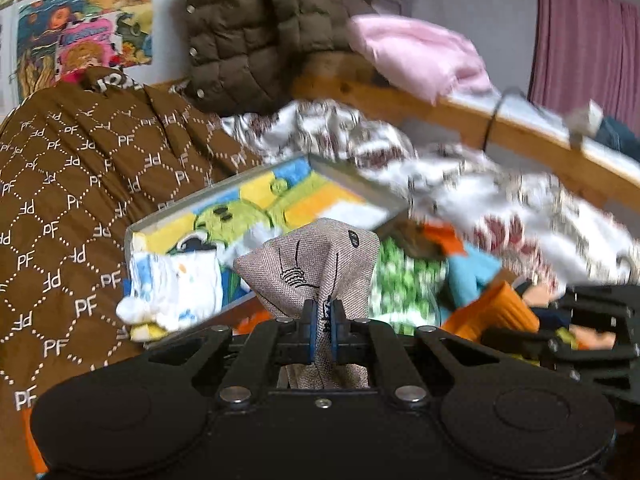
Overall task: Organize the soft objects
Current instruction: 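Carry the pouch and orange piece in both grippers over the tray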
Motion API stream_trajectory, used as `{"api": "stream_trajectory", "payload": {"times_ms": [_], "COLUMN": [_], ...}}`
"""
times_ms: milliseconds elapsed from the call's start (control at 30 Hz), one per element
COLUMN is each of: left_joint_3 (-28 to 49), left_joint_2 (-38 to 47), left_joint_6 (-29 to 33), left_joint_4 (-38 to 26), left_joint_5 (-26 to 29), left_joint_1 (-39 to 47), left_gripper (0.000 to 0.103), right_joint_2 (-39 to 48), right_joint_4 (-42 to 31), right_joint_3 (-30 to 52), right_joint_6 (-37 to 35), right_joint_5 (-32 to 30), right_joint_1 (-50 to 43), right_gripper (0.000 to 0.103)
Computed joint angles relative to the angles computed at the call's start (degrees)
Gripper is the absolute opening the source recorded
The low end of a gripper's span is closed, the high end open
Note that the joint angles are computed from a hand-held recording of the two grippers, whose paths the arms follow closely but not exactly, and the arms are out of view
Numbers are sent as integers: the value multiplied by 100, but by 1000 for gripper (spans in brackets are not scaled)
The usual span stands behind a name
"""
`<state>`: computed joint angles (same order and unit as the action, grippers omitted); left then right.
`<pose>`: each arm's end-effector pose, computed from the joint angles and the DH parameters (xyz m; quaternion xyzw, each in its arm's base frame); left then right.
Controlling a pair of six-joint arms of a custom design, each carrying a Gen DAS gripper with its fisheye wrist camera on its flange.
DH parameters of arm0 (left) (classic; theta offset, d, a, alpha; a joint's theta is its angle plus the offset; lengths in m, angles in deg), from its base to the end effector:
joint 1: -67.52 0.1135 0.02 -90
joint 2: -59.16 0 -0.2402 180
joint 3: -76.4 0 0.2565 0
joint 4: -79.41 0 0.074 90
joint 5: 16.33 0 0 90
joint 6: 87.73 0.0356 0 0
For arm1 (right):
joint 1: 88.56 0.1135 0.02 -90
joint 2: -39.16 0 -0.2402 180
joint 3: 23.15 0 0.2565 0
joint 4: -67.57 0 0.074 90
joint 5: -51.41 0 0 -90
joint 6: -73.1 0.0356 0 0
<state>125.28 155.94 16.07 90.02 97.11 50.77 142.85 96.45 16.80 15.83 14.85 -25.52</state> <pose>0.2882 -0.1015 0.0971 0.3181 0.8226 -0.1931 0.4298 0.1472 0.2263 0.0624 -0.0061 0.8187 0.0394 0.5729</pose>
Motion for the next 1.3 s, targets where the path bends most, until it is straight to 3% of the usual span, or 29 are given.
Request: {"api": "stream_trajectory", "payload": {"times_ms": [233,500,600,767,933,1100,1300], "left_joint_3": [608,1629,2075,2695,3300,3915,4864], "left_joint_2": [437,1350,1675,2150,2631,3168,3896], "left_joint_6": [-966,-1915,-2110,-2325,-2521,-2768,-2900], "left_joint_4": [732,1464,1415,1274,1109,948,567], "left_joint_5": [420,267,148,-119,-313,-505,-701], "left_joint_1": [22,-113,-37,57,140,232,306], "left_gripper": [6,6,6,6,6,6,6], "right_joint_2": [73,-341,-557,-462,301,1160,2803], "right_joint_4": [245,-405,-356,-272,-1001,-1936,-3401], "right_joint_3": [219,562,716,1309,2695,4202,6868], "right_joint_6": [-468,-884,-1463,-2246,-2456,-2393,-2757], "right_joint_5": [167,489,228,-723,-1749,-2240,-2643], "right_joint_1": [-216,-633,-1066,-1913,-2759,-3249,-3647], "right_gripper": [12,12,12,12,12,12,12]}}
